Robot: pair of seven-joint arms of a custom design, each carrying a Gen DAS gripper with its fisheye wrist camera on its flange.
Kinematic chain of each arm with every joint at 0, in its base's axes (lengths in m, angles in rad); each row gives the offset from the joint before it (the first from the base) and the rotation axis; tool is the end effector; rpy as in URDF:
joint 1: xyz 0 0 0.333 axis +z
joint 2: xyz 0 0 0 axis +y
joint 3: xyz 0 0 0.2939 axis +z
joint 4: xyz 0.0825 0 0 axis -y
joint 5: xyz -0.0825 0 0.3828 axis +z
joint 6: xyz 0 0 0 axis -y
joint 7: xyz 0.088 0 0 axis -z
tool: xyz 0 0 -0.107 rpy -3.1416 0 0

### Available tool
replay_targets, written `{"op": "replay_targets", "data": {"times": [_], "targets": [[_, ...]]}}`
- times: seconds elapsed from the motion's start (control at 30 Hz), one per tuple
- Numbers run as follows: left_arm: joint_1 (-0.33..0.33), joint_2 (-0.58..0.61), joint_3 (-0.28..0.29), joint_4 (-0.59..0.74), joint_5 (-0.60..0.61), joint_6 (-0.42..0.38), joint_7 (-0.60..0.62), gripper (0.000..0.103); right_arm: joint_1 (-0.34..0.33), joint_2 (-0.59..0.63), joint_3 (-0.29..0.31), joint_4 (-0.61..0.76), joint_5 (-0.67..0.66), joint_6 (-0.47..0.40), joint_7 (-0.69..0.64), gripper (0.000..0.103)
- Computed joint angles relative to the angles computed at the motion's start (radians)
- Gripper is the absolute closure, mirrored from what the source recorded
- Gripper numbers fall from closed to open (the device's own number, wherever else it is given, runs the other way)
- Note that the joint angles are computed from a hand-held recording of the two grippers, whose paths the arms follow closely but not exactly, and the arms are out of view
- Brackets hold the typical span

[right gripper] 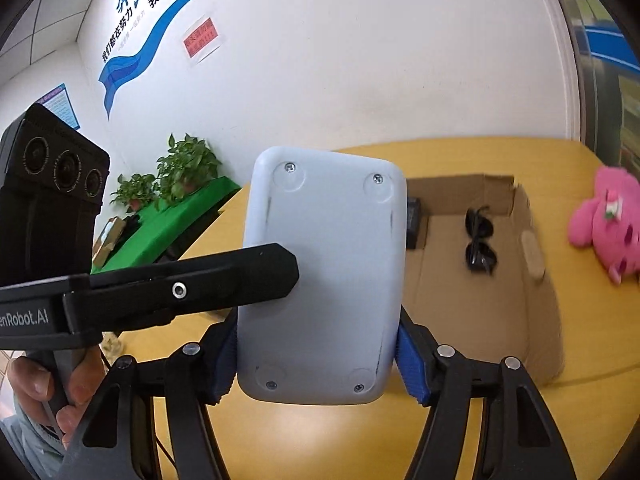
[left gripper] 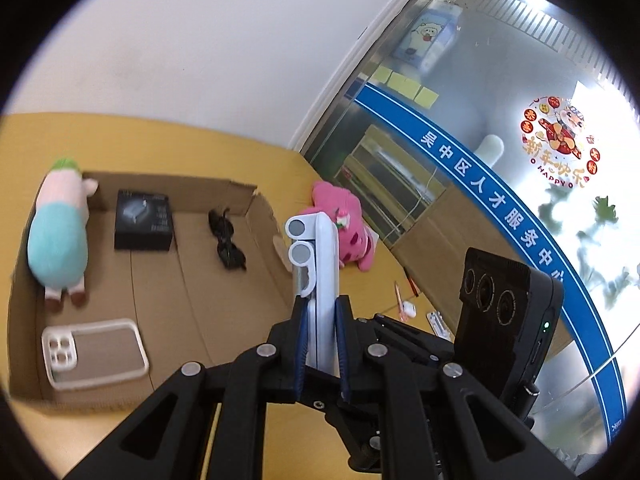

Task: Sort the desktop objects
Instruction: 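Lift the power bank with the left gripper and carry it over the box, then lower the power bank into the box and open the left gripper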

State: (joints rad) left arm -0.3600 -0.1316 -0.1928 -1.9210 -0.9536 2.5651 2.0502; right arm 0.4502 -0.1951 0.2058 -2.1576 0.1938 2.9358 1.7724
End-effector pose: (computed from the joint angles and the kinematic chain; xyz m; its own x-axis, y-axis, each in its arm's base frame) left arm 0.4901 -0.2947 0.6104 -0.5567 -0.6464 0.5217 -0.7215 0.0650 -0.6893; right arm 0.4370 0.3303 0.5770 0.4215 -0.8561 -0.2990 -0.6363 -0.0444 -0.7701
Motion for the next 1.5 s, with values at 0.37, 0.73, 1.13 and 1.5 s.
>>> {"op": "replay_targets", "data": {"times": [0.37,0.73,1.13,1.5], "targets": [[0.267,0.396,-0.186,0.365,0.194,-0.153,-0.211,0.090,-0.016,0.414,-0.061,0.484,0.051,-0.336,-0.099,0.033],[0.360,0.710,-0.277,0.563,0.331,-0.288,-0.452,0.088,-0.006,0.810,-0.107,0.968,0.028,-0.803,0.010,0.033],[0.357,0.723,-0.279,0.580,0.456,-0.323,-0.561,0.081,0.026,0.864,-0.127,1.065,-0.023,-0.922,0.054,0.032],[0.273,0.155,-0.195,-0.022,1.011,0.120,-0.744,0.025,0.076,0.236,-0.138,0.210,-0.335,-0.333,0.289,0.000]]}}
